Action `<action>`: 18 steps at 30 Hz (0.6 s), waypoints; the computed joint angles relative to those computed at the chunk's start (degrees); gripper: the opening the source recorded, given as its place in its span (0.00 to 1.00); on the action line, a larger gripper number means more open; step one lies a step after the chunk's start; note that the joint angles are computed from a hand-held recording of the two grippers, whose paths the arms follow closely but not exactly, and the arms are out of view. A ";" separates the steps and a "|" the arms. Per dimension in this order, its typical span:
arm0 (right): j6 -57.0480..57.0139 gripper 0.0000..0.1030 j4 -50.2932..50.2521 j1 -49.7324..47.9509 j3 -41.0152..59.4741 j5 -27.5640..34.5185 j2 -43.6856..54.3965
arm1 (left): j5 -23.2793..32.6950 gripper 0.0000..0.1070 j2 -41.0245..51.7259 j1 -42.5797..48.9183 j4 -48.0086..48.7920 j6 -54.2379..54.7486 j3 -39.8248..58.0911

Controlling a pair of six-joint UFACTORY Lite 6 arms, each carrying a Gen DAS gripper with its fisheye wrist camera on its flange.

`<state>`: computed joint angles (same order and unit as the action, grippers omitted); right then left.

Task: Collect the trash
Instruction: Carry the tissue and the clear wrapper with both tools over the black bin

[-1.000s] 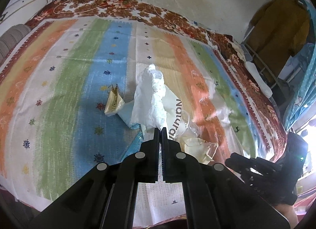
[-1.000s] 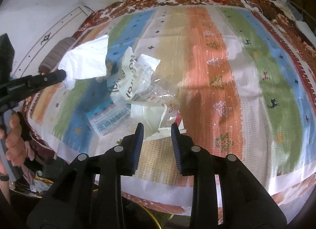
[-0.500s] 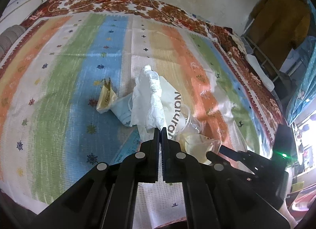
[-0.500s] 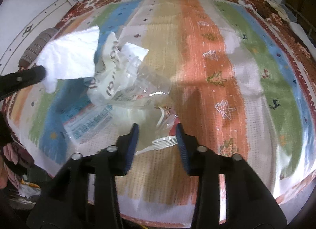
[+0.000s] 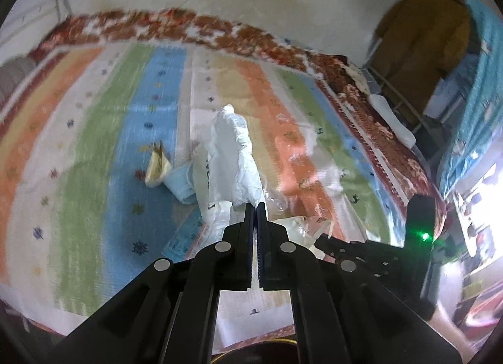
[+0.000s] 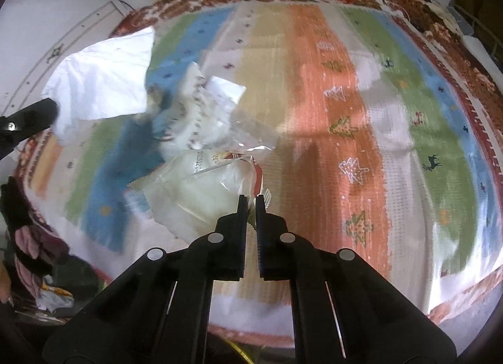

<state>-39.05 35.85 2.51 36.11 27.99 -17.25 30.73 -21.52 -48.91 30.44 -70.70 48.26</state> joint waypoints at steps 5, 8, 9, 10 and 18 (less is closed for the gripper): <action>1.71 0.04 -1.76 -2.29 -2.07 7.34 -10.83 | 3.90 0.01 -5.28 -8.10 4.33 -7.36 -0.34; 2.39 0.04 -2.47 -3.73 -2.81 11.50 -16.78 | 9.36 0.01 -6.41 -15.48 9.65 -14.26 0.60; 2.74 0.04 -3.27 -4.07 -3.15 12.54 -19.08 | 12.25 0.01 -6.87 -18.96 11.97 -17.16 0.98; 2.98 0.04 -3.97 -4.55 -3.48 13.64 -21.17 | 14.51 0.01 -7.30 -21.66 13.54 -19.35 1.14; -3.84 0.04 0.15 -15.85 -4.83 25.47 -29.25 | 26.04 0.01 -10.33 -37.62 19.43 -31.60 0.09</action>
